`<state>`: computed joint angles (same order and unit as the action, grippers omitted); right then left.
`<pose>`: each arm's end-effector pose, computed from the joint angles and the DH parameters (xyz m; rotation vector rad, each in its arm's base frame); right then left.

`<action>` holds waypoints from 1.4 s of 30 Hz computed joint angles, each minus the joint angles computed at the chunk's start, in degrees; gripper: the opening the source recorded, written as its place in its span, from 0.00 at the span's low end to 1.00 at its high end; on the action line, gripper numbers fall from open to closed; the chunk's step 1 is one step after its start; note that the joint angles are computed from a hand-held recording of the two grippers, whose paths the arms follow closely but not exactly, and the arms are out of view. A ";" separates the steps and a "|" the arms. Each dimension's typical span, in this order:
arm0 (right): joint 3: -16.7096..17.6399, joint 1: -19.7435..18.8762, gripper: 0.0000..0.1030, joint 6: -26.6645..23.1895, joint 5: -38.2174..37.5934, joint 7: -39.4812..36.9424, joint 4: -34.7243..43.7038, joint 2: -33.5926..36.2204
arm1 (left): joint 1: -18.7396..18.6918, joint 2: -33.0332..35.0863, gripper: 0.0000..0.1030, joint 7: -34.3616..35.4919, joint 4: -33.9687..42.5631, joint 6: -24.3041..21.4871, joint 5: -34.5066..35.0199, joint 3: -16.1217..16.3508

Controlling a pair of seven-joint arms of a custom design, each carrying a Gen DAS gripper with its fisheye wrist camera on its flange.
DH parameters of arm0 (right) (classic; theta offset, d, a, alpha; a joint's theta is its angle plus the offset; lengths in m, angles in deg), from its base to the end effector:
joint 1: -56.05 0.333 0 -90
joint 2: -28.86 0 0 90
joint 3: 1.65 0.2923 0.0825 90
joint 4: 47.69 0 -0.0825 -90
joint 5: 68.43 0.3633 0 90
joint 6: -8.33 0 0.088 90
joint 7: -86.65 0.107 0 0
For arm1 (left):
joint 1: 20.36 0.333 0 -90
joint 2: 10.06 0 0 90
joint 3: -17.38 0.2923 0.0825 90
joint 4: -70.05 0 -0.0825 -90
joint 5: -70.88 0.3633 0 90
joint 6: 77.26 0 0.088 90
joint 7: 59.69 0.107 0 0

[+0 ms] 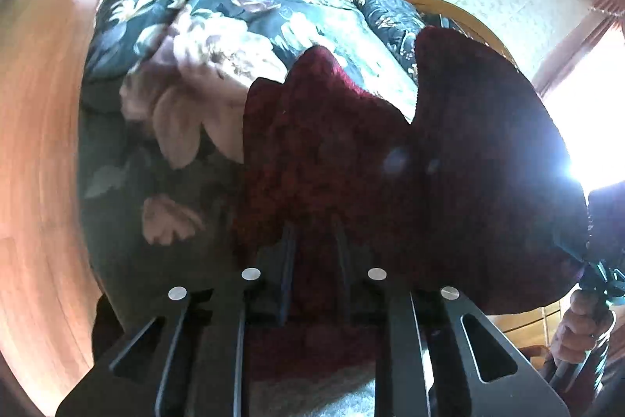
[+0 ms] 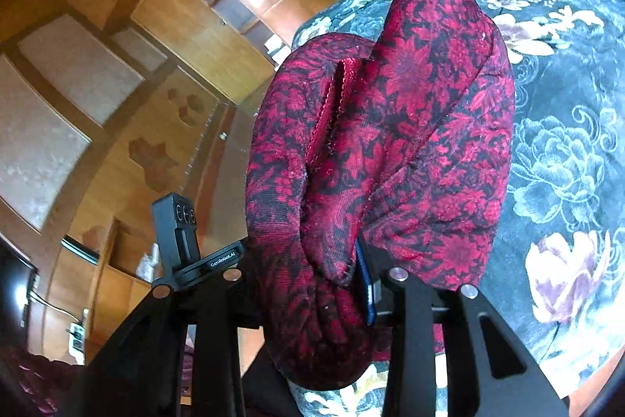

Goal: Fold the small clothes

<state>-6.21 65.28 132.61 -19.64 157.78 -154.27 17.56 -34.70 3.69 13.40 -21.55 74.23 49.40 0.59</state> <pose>0.5194 0.0677 0.6469 -1.6257 1.4815 0.1592 0.5785 -0.3127 0.5735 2.0223 -1.9347 1.3084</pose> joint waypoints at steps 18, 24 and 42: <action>5.21 3.94 0.33 -0.45 -13.66 6.00 8.07 5.58 | 3.08 1.40 0.16 9.44 -0.47 0.14 -15.44 -2.76; 6.81 4.73 0.33 -1.96 -15.48 6.98 10.87 10.56 | 2.52 1.61 0.16 9.20 0.01 -0.83 -14.81 -2.04; 8.25 4.74 0.34 0.78 -18.81 3.76 9.96 13.65 | 5.90 -4.14 0.21 12.89 -1.57 1.63 -23.99 0.20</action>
<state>2.04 70.01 133.39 -38.45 161.54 -144.31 31.21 -28.81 -0.46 26.29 -23.12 75.86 25.41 0.80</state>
